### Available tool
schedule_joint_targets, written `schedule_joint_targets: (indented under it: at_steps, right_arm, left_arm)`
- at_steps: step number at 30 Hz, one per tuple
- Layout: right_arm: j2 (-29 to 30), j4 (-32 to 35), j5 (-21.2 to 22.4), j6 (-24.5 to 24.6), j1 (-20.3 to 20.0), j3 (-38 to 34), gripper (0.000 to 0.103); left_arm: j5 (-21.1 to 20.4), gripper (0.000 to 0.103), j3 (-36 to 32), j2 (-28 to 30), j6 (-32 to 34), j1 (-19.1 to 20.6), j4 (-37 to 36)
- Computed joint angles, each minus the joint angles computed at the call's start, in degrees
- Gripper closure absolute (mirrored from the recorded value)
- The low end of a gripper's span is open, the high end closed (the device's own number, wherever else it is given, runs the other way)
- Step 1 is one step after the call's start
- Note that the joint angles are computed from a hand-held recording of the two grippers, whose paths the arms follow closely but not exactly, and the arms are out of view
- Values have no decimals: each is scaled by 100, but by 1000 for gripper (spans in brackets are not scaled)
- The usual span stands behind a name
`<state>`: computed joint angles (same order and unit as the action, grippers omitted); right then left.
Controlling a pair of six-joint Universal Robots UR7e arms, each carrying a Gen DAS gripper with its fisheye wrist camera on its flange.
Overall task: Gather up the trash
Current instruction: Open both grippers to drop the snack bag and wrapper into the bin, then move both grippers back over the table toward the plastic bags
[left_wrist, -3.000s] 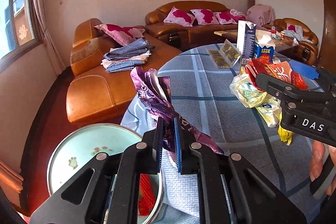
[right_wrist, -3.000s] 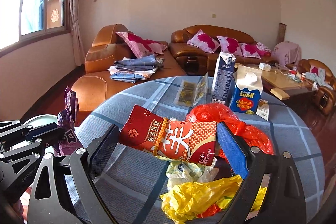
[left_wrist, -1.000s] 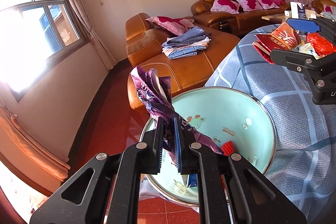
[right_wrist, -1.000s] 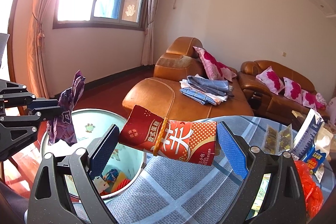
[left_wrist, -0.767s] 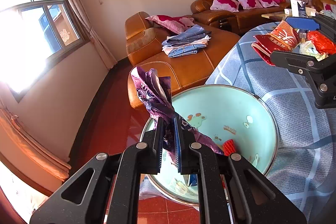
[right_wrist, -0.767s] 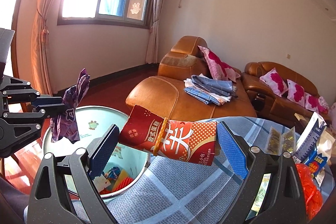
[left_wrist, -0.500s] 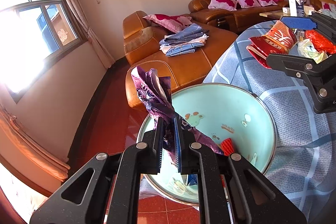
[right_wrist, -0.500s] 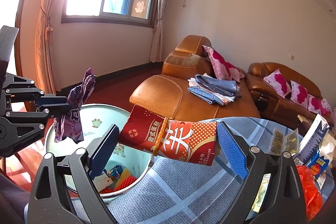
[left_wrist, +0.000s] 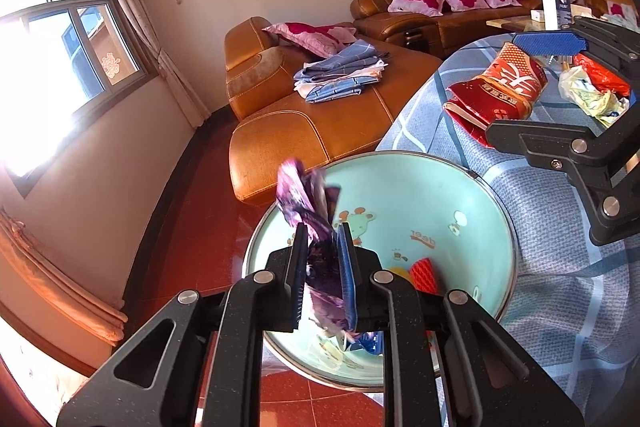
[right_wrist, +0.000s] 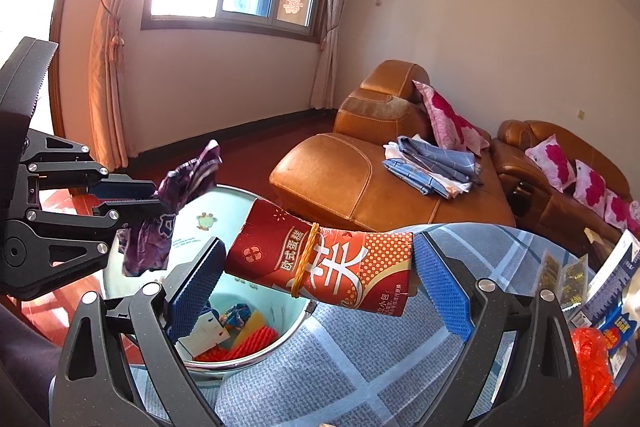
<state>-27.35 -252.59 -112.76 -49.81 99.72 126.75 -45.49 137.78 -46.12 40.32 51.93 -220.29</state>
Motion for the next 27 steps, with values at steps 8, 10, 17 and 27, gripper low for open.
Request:
schedule_joint_targets:
  at_steps: [8,10,17,27]
  right_arm:
    - [16,27,3,1,15,13,5]
    - [10,5,0,48,-1,16,5]
    - [9,-135,-13,141,-27,31,5]
    - [33,-154,-92,159,-11,-14,5]
  left_arm:
    - [23,52,23,82,96,-23,-276]
    - [37,52,19,85,100,-17,-292]
    - [30,52,49,118,81,-18,-366]
    - [32,51,61,109,82,-14,-392]
